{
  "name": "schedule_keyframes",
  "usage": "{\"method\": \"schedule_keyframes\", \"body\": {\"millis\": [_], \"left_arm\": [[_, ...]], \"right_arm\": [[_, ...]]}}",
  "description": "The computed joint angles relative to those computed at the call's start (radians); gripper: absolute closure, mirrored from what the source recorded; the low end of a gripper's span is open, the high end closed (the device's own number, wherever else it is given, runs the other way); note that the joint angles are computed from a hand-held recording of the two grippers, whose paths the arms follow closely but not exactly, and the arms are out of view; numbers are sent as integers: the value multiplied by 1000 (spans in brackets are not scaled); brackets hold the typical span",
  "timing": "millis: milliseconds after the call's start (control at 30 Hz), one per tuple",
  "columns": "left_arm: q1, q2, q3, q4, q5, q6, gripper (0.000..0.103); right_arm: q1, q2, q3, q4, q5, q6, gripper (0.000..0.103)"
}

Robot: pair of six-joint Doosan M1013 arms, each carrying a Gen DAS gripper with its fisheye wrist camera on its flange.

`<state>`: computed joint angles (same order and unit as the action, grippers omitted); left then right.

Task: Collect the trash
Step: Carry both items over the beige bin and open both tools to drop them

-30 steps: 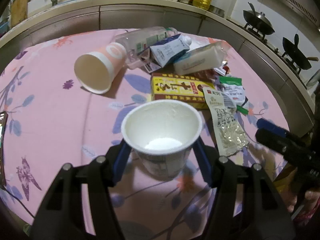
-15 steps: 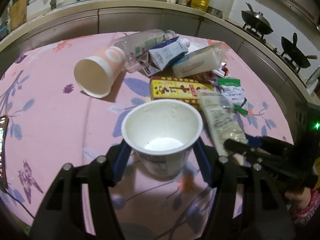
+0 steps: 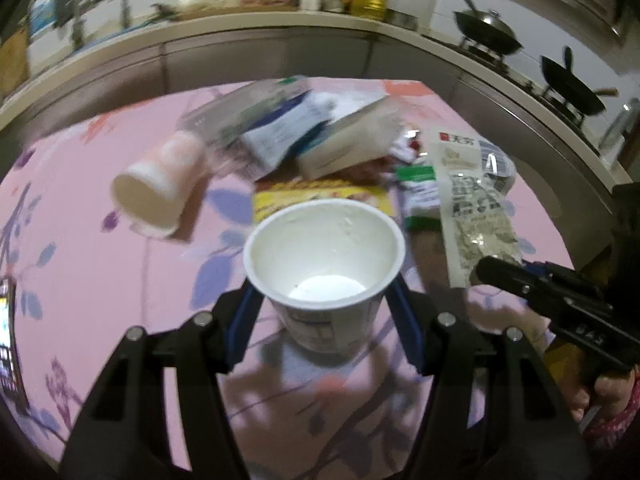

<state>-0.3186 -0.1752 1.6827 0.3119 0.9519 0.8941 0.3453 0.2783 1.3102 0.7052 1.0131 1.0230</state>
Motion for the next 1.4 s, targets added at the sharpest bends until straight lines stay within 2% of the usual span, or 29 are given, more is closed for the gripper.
{"method": "schedule_keyframes", "body": {"millis": [267,467,633,700,833,933,1000,1033,1067,1133,1300,1367,1400], "left_arm": [[-23,144,-170,-111,-7,218,44],[-64,309,-376,-204,19,394,44],[-82,483,-603,-333,59,526,44],[-85,569,-720,-405,104,576,44],[-91,710,-913,-470,196,592,44],[-87,809,-1051,-526,292,585,44],[-83,881,-1153,-546,389,544,44],[-80,896,-1173,-555,414,531,44],[-75,927,-1217,-568,455,503,44],[-73,936,-1224,-566,467,475,44],[-70,912,-1187,-555,431,451,42],[-75,899,-1174,-534,423,459,30],[-78,893,-1167,-524,415,460,28]], "right_arm": [[-84,2,6,19,-92,66,91],[-174,20,-24,0,-163,151,91],[-231,77,-103,-105,-179,287,91],[-250,108,-145,-167,-169,350,91],[-268,160,-213,-260,-133,424,90],[-278,197,-256,-286,-100,464,85],[-282,209,-264,-277,-99,479,82],[-284,218,-274,-267,-95,481,77],[-286,221,-273,-257,-102,485,65],[-289,219,-266,-256,-125,484,52],[-295,189,-218,-217,-204,449,51],[-300,174,-198,-182,-222,437,51],[-300,165,-185,-162,-232,430,51]]}}
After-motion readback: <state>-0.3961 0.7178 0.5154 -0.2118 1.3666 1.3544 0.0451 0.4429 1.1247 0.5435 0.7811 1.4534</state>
